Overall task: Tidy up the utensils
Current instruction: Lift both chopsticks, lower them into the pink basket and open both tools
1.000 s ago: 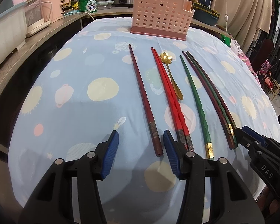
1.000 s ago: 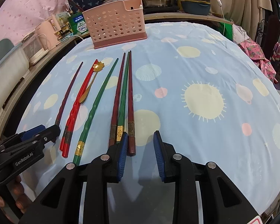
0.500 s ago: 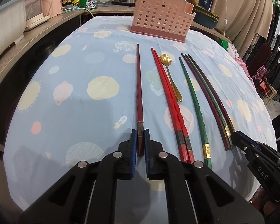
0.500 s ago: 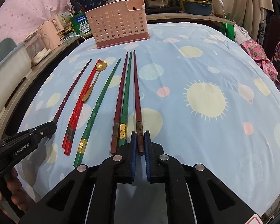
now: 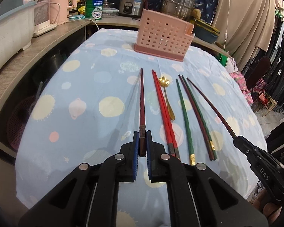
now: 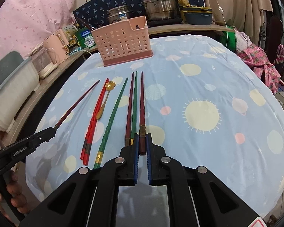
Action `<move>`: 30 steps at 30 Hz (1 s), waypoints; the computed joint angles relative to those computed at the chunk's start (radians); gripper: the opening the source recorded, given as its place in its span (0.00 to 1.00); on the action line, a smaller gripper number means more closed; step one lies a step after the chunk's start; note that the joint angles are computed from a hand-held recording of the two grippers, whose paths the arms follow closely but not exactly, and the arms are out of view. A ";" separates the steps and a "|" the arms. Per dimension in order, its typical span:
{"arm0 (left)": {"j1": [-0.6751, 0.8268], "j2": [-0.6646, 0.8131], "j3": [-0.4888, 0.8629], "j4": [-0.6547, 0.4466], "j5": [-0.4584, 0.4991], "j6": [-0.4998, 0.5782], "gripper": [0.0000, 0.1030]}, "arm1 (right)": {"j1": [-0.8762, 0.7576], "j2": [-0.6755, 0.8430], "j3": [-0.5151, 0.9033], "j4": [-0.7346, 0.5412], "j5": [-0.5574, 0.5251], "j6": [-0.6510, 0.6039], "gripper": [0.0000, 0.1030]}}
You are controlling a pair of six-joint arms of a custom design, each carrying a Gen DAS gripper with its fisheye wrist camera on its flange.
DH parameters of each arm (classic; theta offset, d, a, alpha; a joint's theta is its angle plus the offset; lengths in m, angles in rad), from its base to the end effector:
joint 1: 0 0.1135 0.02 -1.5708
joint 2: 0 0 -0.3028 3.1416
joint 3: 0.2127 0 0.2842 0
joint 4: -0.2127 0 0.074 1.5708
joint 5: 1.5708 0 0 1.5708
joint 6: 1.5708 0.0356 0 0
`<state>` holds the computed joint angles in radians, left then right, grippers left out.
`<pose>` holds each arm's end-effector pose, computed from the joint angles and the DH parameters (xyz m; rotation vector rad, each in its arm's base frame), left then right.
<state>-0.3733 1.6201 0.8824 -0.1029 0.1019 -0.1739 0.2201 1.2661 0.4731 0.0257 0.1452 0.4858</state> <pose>0.3281 -0.1324 0.1920 0.2901 2.4225 -0.3717 0.2407 0.0486 0.1707 0.3807 2.3040 0.1835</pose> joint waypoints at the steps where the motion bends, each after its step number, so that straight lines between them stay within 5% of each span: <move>1: 0.003 -0.013 0.001 -0.004 0.003 0.000 0.07 | -0.004 -0.017 0.003 -0.008 0.002 -0.002 0.07; 15: 0.036 -0.078 0.162 -0.055 0.013 0.001 0.07 | -0.153 -0.164 0.118 -0.063 -0.041 -0.070 0.07; 30: 0.031 0.011 0.434 -0.087 0.016 0.005 0.07 | -0.218 -0.060 0.317 -0.025 -0.085 -0.129 0.07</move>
<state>-0.3421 1.6316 1.3160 -0.1895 0.1179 -0.1684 0.0024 1.2057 0.7900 0.0006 0.0604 0.3571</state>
